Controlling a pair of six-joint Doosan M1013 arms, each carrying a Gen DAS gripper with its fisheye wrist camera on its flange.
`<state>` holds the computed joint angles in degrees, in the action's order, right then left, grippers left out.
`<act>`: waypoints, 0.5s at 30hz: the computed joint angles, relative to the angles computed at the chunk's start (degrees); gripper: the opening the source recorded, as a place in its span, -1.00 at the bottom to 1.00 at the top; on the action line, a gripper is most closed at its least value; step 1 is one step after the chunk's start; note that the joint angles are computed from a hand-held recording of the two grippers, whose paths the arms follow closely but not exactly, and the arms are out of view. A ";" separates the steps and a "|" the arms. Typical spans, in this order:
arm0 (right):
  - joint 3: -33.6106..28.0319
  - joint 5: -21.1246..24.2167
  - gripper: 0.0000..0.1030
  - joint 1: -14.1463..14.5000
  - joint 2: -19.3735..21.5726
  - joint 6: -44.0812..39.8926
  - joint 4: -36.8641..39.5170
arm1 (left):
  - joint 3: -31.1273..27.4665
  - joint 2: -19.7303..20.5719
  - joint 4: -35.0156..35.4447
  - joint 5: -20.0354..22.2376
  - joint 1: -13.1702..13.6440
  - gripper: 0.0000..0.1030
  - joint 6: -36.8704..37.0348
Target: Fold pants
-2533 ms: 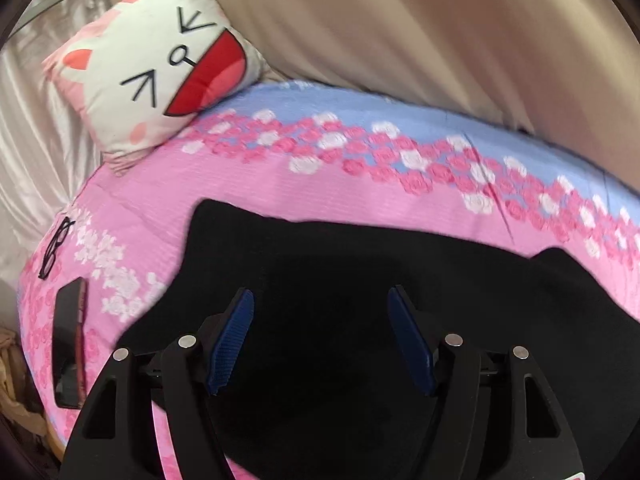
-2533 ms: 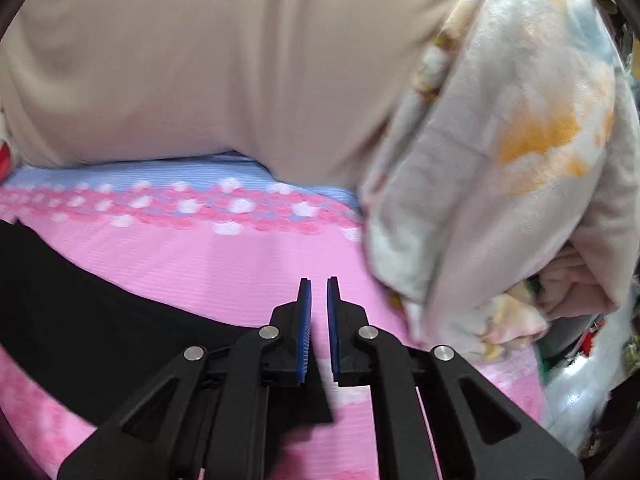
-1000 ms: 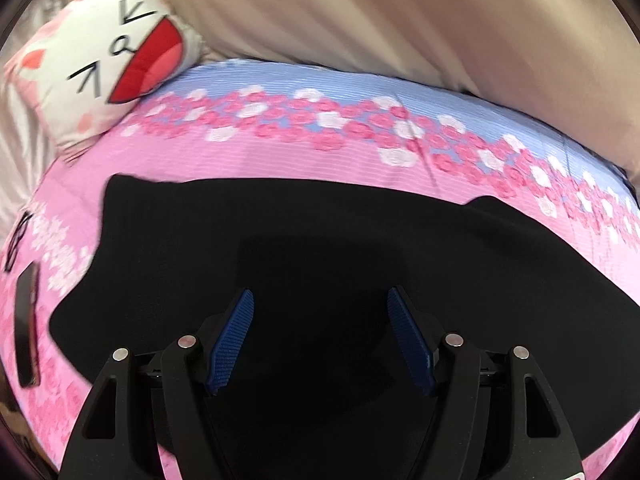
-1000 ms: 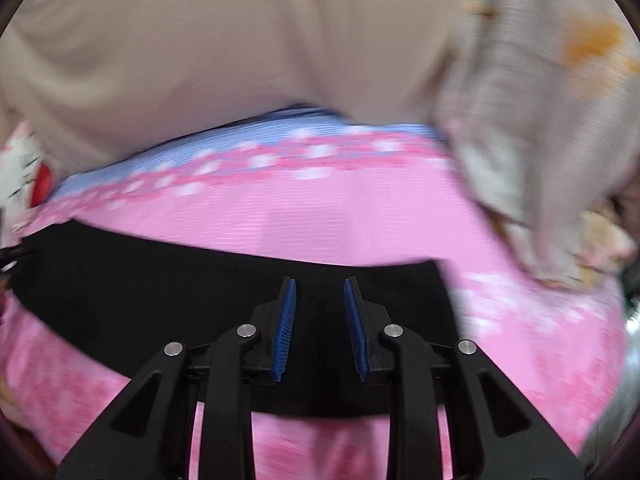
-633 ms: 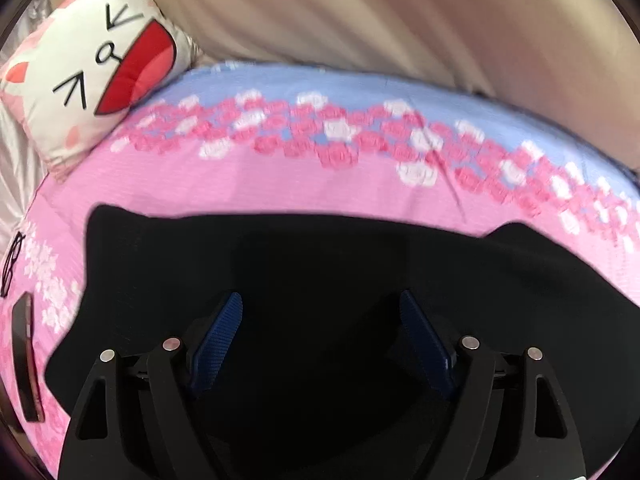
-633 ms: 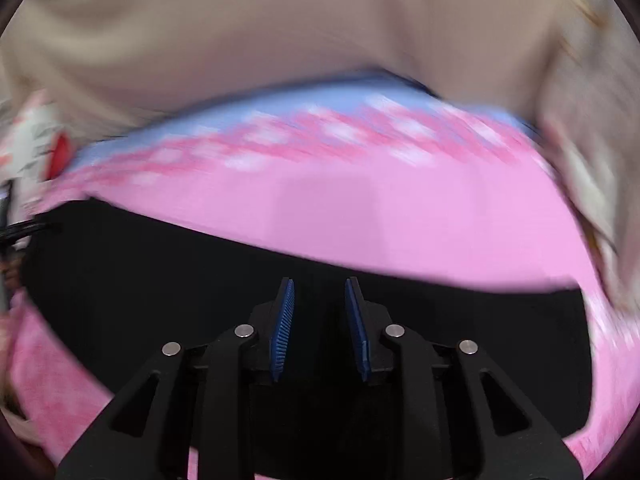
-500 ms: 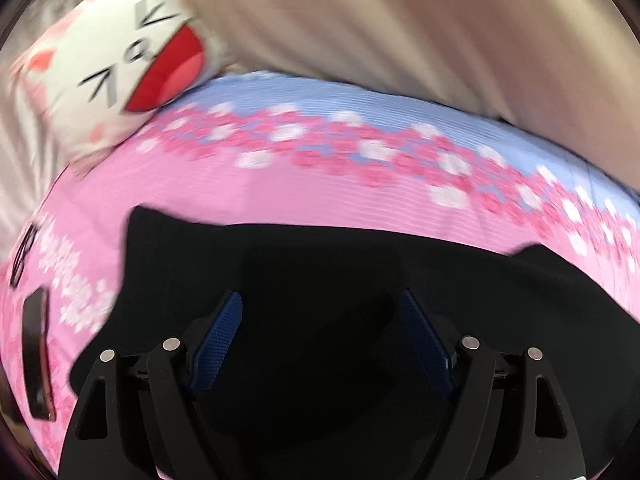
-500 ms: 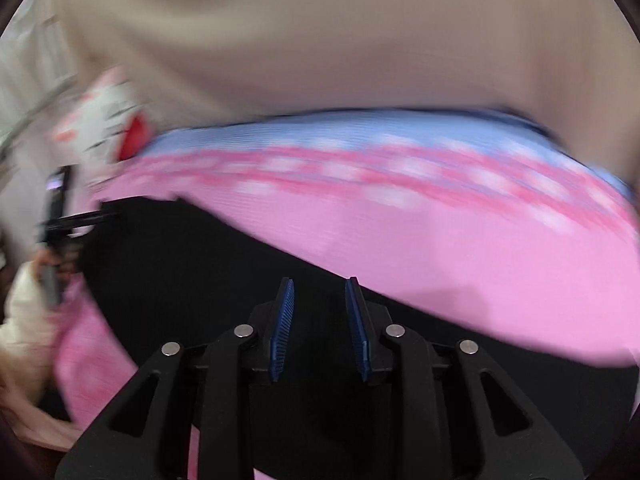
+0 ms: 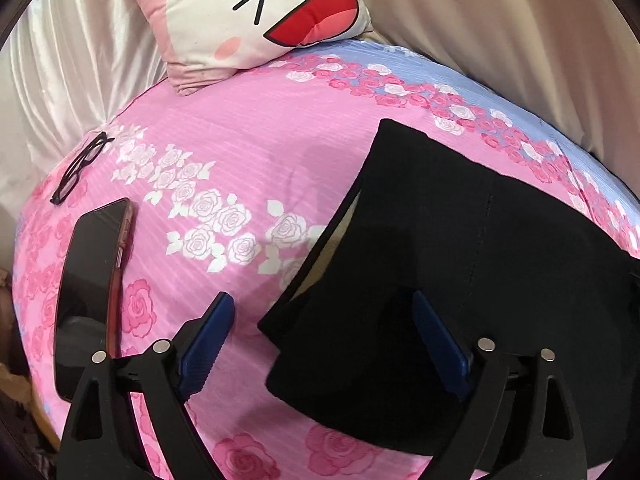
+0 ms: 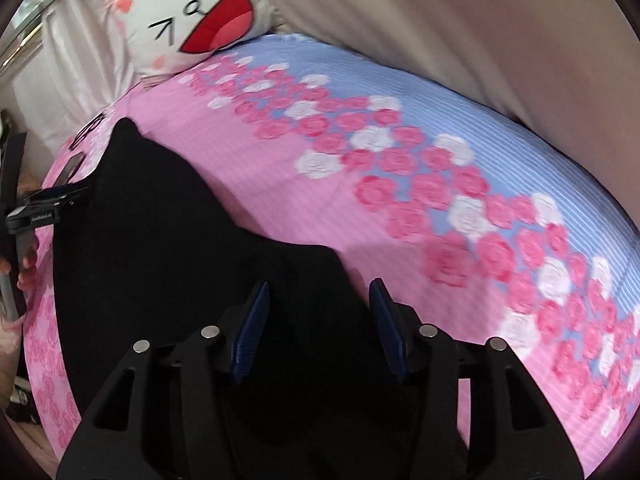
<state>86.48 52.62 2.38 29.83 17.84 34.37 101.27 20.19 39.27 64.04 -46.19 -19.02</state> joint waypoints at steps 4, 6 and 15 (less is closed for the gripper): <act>-1.68 -2.33 -0.36 0.86 1.24 2.04 0.15 | 0.87 -0.27 0.98 -0.84 0.09 0.90 -1.37; -3.75 1.15 -0.36 -0.37 2.25 5.35 4.14 | 1.56 -0.79 1.59 -2.00 0.03 0.89 -2.75; 2.55 -11.70 -0.36 1.71 -1.47 2.95 -3.40 | 2.66 -1.21 2.26 -2.13 -0.37 0.90 -3.48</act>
